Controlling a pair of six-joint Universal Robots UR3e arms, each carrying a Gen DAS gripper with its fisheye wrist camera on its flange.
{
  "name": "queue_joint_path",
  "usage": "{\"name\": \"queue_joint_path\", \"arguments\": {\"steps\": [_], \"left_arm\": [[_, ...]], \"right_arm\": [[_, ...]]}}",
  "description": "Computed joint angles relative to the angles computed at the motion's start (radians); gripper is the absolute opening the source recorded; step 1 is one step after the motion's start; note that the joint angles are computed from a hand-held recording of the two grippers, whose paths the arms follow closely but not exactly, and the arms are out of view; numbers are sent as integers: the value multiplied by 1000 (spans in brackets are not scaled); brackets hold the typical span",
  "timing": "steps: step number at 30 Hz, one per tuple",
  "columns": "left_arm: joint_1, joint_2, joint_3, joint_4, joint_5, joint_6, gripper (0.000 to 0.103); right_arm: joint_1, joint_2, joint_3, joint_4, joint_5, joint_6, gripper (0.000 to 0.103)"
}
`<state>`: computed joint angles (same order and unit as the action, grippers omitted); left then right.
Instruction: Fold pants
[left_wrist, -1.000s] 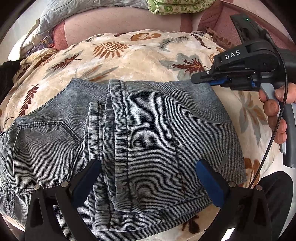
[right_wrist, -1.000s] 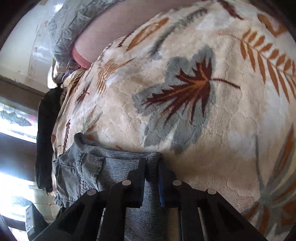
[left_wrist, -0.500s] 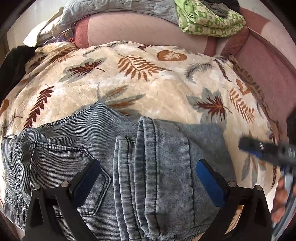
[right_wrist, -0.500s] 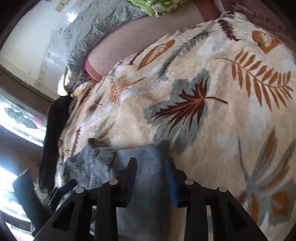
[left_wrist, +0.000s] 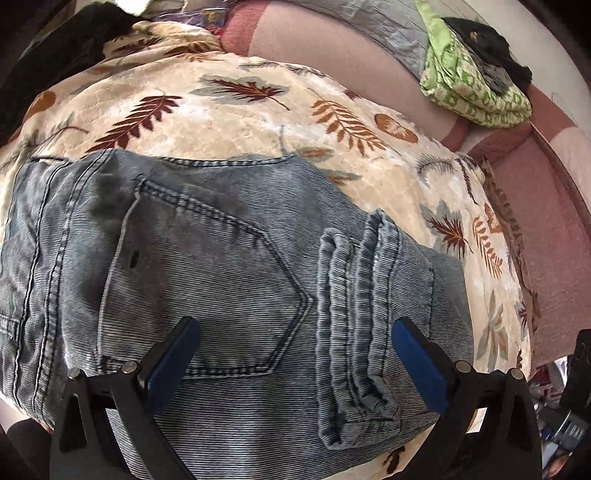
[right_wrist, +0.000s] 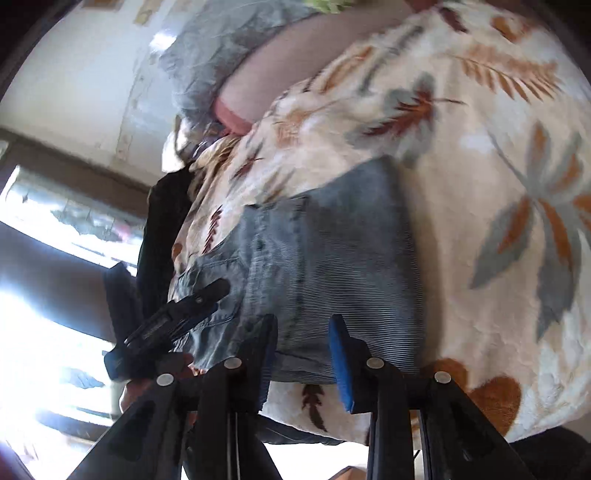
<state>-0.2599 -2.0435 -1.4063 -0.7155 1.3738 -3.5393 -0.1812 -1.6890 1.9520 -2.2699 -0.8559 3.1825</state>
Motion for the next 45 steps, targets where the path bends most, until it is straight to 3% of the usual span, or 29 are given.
{"name": "queue_joint_path", "arguments": {"steps": [3,7,10,15,17,23,26,29,32,34,36,39,41,42,43,44,45], "left_arm": [[54,75,-95,46,-23,6,103],[107,159,-171,76,-11,32,103],[139,193,-203,91,-30,45,103],[159,205,-235,117,-48,52,103],[157,196,-235,115,-56,46,103],[137,196,-217,105,-30,57,103],[125,180,-180,89,-20,51,103],[87,136,-103,48,-3,63,103],[34,69,7,-7,15,83,103],[-3,16,92,-39,26,81,103],[-39,-55,195,-86,36,96,103],[-111,-178,379,-217,150,123,103],[-160,-292,551,-372,260,155,103],[-179,-337,593,-406,298,186,103],[-195,-351,593,-397,333,200,103],[-203,-335,555,-352,353,195,103],[-205,-329,559,-364,356,190,103]], "right_arm": [[269,171,-192,-78,-259,-19,31],[472,316,-302,-170,-515,-65,29],[500,386,-347,-141,-544,-92,22],[517,386,-338,-148,-580,-91,22],[514,411,-357,-133,-583,-90,15],[420,288,-267,-155,-390,-73,10],[418,251,-232,-148,-338,-103,10],[421,324,-206,-162,-338,-99,14],[354,288,-105,-245,-214,-101,24],[299,243,-57,-232,-108,-104,50],[240,174,9,-231,-48,-95,51],[72,32,179,-261,77,-41,52],[-73,-56,302,-266,173,-16,53],[-129,-77,343,-258,185,-2,61],[-156,-63,349,-226,161,12,73],[-177,-13,333,-154,156,-1,72],[-219,1,359,-142,218,-23,69]]}}
